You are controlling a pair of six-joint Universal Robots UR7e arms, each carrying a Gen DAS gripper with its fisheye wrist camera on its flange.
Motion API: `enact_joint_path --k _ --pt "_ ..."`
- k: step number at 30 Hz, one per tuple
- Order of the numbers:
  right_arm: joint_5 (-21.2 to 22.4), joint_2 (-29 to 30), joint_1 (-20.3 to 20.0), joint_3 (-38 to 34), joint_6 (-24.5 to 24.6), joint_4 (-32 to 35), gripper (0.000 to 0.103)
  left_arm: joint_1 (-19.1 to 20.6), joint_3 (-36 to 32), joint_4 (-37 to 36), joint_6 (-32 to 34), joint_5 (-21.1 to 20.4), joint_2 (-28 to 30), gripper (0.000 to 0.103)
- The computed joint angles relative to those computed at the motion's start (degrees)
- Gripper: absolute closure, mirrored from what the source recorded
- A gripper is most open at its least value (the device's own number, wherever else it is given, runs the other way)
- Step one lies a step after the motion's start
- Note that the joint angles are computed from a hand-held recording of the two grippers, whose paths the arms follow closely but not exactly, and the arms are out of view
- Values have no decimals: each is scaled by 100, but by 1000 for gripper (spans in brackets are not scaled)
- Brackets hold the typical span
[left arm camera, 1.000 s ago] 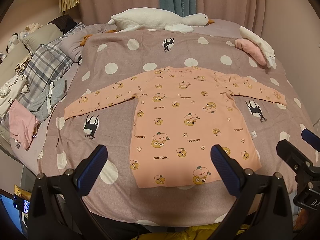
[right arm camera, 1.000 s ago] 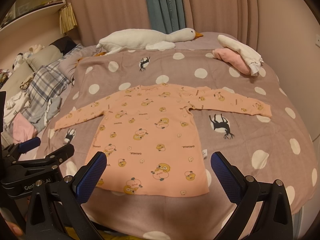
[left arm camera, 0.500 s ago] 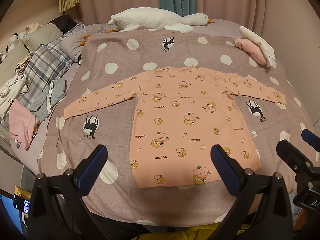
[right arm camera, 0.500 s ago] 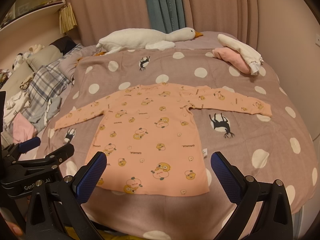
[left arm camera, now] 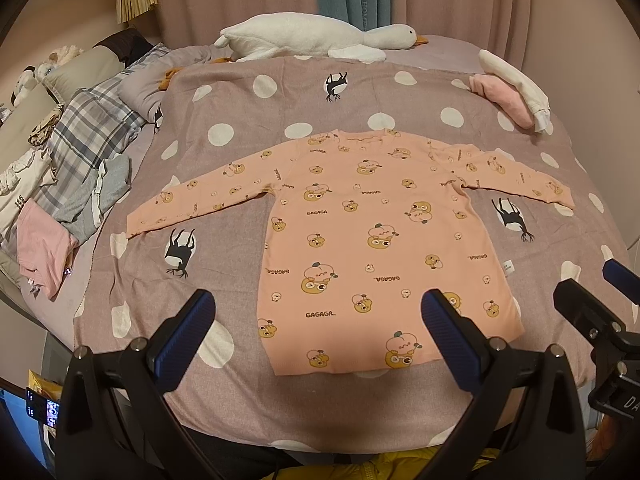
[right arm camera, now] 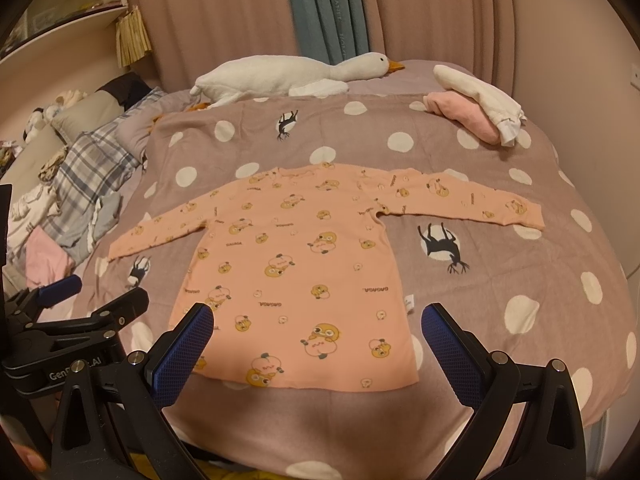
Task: Fold small clothes
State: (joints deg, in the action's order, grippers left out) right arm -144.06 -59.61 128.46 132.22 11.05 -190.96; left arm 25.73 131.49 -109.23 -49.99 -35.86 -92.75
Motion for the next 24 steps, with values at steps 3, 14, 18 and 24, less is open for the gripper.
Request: enact_joint_path --k 3,14,18,24 --pt "-7 6 -1 17 82 31 0 60 94 -222 152 -53 -16 0" --pt "51 -79 -103 100 175 29 0 233 76 -686 405 -205 128 0" --pt "391 -141 -267 275 -28 -529 0 551 170 -1642 892 -693 68 0" --pt "3742 -682 -1856 1337 -337 -2713 0 1679 498 -4424 1815 -2740 40 0"
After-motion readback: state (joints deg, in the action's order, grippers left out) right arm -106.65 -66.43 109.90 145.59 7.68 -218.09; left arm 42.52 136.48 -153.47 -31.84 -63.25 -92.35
